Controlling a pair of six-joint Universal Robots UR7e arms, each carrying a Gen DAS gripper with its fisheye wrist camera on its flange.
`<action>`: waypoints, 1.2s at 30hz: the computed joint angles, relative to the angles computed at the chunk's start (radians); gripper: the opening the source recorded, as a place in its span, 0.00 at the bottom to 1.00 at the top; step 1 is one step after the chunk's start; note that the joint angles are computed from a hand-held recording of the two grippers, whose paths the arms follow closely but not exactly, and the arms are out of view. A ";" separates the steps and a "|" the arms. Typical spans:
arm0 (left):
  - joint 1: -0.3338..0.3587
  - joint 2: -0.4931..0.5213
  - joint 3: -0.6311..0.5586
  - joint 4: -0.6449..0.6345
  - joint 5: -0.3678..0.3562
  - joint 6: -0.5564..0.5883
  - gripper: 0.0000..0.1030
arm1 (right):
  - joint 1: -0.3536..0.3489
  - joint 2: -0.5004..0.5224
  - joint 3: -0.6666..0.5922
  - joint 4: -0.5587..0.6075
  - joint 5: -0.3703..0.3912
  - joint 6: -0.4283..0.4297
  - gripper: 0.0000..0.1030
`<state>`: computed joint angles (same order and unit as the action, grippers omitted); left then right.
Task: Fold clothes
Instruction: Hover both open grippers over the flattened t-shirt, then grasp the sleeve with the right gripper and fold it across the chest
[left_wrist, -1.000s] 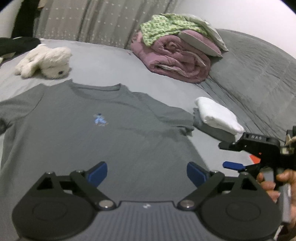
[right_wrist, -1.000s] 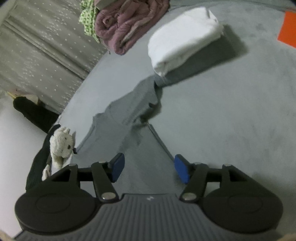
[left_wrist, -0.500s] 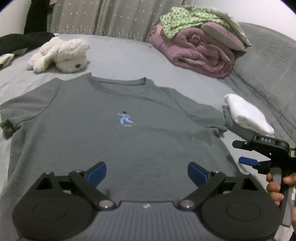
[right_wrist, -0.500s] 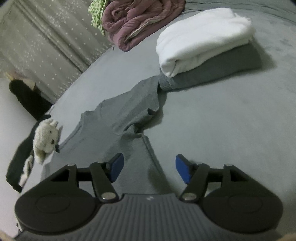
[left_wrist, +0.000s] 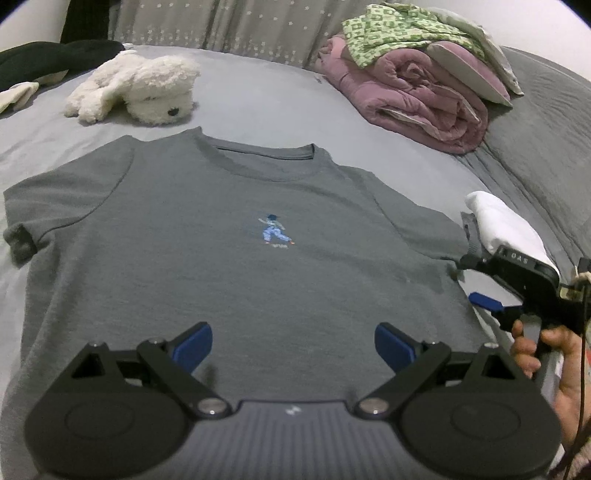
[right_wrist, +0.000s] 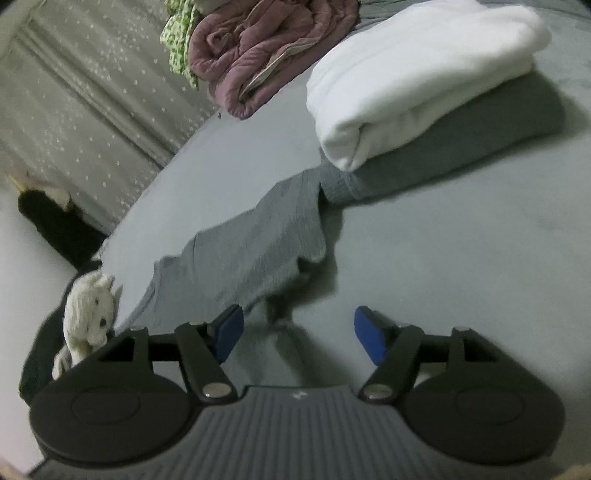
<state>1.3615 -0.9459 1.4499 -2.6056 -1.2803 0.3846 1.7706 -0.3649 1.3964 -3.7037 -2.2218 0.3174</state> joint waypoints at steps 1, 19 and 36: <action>0.001 0.001 -0.003 0.001 0.002 -0.003 0.93 | -0.007 0.005 -0.008 -0.015 0.014 0.004 0.69; 0.011 0.004 -0.032 0.014 -0.021 -0.028 0.93 | 0.051 0.199 -0.409 0.091 -0.200 -0.325 0.10; 0.021 0.000 -0.061 0.019 -0.046 -0.061 0.93 | 0.126 0.480 -0.929 0.608 -0.180 -0.857 0.14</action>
<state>1.3830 -0.9460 1.3884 -2.5868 -1.3262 0.3237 1.8967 0.1154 0.4673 -3.0953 -2.4018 -0.5393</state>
